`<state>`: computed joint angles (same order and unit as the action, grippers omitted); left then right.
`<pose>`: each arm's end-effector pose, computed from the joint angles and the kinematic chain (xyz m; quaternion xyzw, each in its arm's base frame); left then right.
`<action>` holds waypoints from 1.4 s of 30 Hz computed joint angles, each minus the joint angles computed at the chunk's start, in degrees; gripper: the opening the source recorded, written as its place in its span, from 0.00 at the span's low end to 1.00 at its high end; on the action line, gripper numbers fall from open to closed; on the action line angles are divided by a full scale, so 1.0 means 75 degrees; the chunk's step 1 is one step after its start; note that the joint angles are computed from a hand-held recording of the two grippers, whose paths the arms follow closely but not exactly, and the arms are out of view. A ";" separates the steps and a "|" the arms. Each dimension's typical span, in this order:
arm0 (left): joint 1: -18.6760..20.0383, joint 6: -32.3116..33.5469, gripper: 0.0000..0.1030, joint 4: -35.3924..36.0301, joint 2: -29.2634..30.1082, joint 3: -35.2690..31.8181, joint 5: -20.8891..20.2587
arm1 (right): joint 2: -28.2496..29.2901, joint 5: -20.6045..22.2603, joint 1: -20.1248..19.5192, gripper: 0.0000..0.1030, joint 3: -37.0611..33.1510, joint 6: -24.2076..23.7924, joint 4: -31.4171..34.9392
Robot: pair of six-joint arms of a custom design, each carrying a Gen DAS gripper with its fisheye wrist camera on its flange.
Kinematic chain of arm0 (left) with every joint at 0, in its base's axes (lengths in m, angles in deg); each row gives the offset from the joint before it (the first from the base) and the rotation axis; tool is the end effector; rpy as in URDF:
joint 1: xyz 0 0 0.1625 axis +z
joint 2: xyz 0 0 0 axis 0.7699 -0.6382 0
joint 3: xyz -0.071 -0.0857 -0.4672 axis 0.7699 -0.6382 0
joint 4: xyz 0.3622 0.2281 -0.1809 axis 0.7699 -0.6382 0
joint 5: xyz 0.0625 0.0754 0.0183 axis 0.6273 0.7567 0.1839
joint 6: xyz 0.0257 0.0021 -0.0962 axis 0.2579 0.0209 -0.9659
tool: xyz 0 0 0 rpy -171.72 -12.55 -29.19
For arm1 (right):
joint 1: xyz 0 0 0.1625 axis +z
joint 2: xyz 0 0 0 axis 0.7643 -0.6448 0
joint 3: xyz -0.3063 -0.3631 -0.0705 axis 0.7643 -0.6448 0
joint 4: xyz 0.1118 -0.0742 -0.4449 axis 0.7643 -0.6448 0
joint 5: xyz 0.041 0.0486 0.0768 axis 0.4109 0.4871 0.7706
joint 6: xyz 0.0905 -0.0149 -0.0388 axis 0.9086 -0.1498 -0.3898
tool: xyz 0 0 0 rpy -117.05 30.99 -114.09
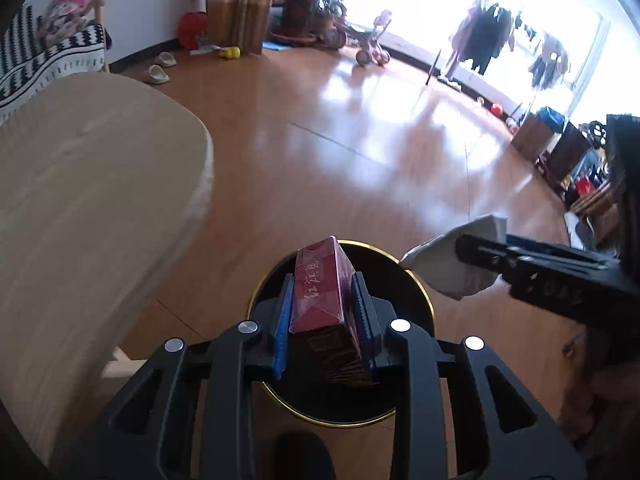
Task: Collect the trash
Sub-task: 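Carry both items to the black bin and open both tools to drop them, then grasp the blue-white wrapper with the left tool while the right tool grasps crumpled foil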
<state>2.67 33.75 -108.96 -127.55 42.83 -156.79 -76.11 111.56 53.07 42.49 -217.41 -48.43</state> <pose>-0.2072 -0.5325 0.0221 0.4819 0.8690 -0.0413 0.1045 0.1265 -0.3381 0.1320 -0.2559 -0.8075 0.3939 0.3569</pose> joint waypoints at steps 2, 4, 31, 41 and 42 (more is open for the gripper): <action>0.0046 0.0035 0.26 0.0045 0.0180 -0.0095 0.0028 | -0.0034 -0.0031 -0.0048 0.48 0.0067 0.0037 -0.0012; 0.0073 0.0089 0.26 0.0100 0.0307 -0.0184 0.0032 | -0.0049 -0.0081 -0.0137 0.48 -0.0001 0.0021 0.0022; 0.0452 0.0187 0.90 0.0835 -0.2869 0.0055 -0.0056 | 0.1917 0.0464 0.1460 0.77 -0.2747 0.0684 0.1853; 0.2118 0.0149 0.90 0.0907 -0.4090 -0.0999 0.1778 | 0.4758 -0.1589 0.2585 0.82 -0.6688 -0.1536 0.2520; 0.2386 0.0201 0.90 0.0810 -0.4164 -0.1185 0.1991 | 0.5134 -0.1753 0.2644 0.82 -0.7214 -0.1662 0.2831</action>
